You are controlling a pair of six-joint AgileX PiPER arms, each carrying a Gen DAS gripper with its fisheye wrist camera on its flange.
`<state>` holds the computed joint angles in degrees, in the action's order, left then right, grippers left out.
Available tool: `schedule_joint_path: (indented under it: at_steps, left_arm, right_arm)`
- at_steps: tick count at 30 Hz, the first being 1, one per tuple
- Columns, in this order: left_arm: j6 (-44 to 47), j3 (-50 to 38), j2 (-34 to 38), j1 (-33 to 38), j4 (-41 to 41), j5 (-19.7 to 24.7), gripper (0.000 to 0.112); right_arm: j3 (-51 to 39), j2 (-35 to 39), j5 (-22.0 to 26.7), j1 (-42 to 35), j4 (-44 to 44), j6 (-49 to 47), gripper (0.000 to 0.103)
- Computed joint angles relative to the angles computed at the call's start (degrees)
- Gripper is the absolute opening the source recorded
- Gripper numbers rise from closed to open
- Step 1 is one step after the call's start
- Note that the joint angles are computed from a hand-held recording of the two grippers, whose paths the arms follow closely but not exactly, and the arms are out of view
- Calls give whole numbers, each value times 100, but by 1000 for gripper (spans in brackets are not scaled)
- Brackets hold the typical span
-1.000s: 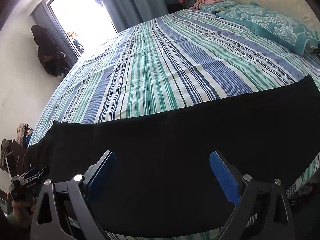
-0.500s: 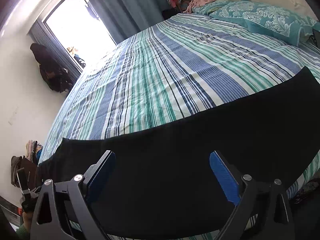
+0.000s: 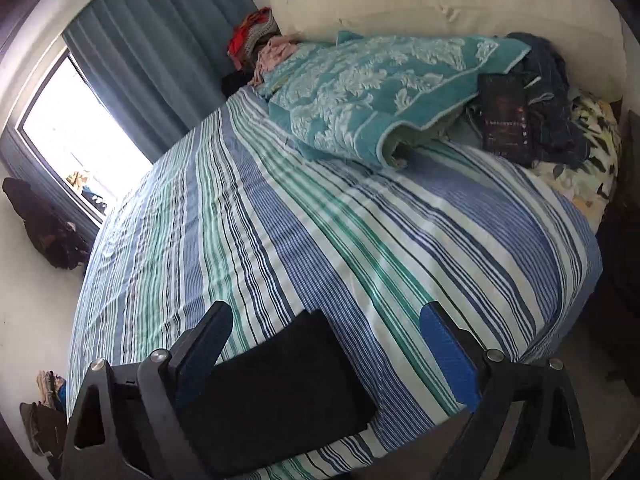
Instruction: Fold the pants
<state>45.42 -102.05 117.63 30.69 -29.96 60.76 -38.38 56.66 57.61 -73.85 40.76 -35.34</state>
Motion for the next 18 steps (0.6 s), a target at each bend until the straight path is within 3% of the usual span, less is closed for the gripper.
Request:
schedule_joint_path:
  at_steps: [1, 3, 10, 13, 16, 17, 18]
  left_arm:
    - [15, 100, -55, -52, 78, -101, 101]
    - [57, 281, -161, -145, 215, -244, 101]
    - [118, 568, -359, -240, 327, -419, 101]
    - [139, 663, -407, -251, 392, -508, 101]
    - [113, 703, -396, -268, 449, -551, 101]
    - [56, 689, -373, -287, 480, -538, 101]
    - [-9, 635, -327, -295, 495, -487, 101]
  right_arm:
    - [12, 386, 228, -115, 105, -454, 78]
    - [169, 846, 137, 296, 104, -889, 76]
    - [524, 1941, -1299, 1682, 190, -1257, 75]
    - [441, 2581, -1005, 1349, 777, -2095, 75]
    - [217, 3070, -215, 1060, 943, -2502, 69]
    - [188, 3162, -60, 994, 944, -2546, 65]
    - [177, 3225, -45, 983, 888, -2484, 48]
